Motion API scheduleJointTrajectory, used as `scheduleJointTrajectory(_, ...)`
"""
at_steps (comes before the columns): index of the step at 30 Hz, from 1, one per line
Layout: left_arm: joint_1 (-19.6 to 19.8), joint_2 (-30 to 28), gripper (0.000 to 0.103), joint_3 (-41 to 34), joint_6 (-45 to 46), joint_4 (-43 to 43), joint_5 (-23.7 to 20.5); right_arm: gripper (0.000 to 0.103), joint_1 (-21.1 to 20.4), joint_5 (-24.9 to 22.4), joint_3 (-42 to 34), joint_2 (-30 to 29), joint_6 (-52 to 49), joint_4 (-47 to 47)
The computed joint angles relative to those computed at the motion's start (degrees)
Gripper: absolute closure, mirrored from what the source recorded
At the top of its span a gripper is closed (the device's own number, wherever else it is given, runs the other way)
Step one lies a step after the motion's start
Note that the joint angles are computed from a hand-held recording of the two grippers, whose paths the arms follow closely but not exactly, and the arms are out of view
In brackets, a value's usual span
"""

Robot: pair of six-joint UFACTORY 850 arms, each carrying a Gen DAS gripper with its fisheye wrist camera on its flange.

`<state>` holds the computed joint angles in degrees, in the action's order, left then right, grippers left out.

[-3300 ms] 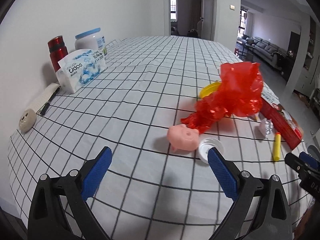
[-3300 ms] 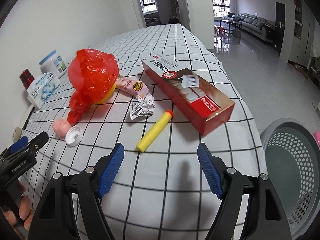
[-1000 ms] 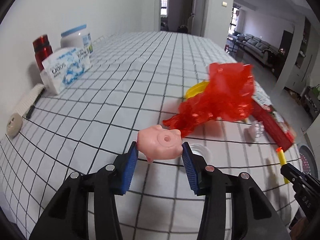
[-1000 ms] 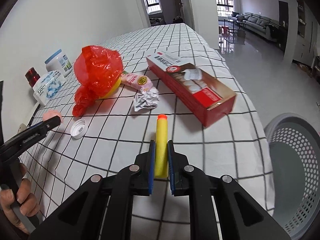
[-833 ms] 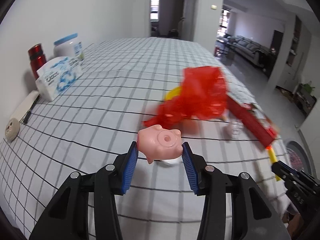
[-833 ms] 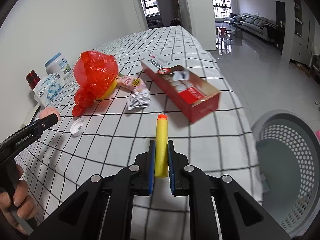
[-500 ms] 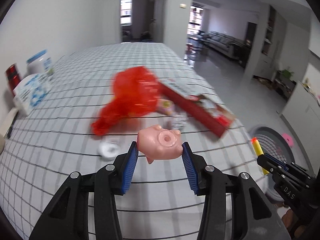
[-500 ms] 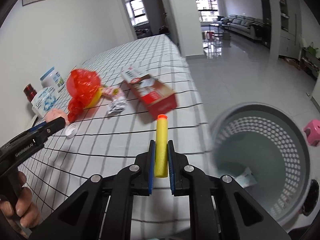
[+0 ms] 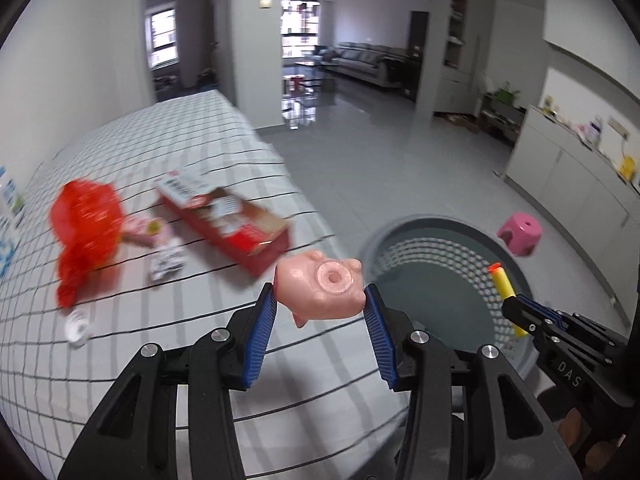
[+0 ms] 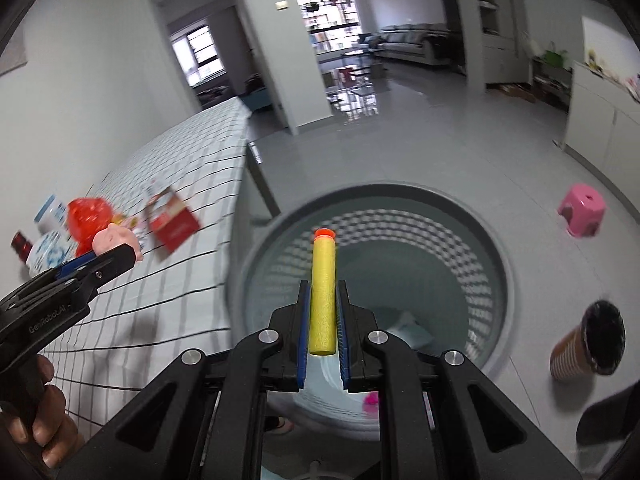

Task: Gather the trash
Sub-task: 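Carry the pig toy and dart in both tools over the grey basket, then open both tools to drop the pig toy and dart into the basket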

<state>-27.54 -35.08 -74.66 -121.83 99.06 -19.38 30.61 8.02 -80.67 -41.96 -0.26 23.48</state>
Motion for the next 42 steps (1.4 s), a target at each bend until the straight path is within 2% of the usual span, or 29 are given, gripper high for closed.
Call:
scheduleJointTrajectory(8, -2.1, -6.39, 0.059, -8.6, 15.5, -13.68, 2.78, 0.091, -2.52, 0.11, 1.69, 0.5, 5.25, -4.78)
scheduleJointTrajectory(15, -2.98, -9.88, 0.059, -12.87, 27.29, -24.82, 1.83, 0.091, -4.11, -0.32, 1.05, -0.92, 21.1, -20.0)
scheduleJointTrajectory(23, -2.95, -12.26, 0.059, -15.72, 34.08, -31.82, 1.36, 0.091, -4.8, -2.36, -1.14, -3.11, 33.73, -33.69)
scheduleJointTrajectory(26, -2.82, -12.94, 0.059, -16.47, 37.2, -34.79, 1.52, 0.091, -4.84, -2.79, -1.94, -3.88, 44.23, -44.56)
scheduleJointTrajectory(32, -2.51, -13.72, 0.059, -17.34, 41.61, -39.71, 2.31, 0.091, -4.91, -2.51, -2.86, -4.71, 58.84, -59.34)
scheduleJointTrajectory(41, -2.93, -14.37, 0.057, -17.99, 44.57, -42.49, 2.27, 0.091, -5.47, -1.43, -1.99, -4.46, 57.0, -57.15)
scheduleJointTrajectory(42, -2.96, -14.36, 0.056, -17.99, 44.43, -42.43, 2.1, 0.088, -5.51, -1.46, -2.06, -4.52, 58.01, -58.14)
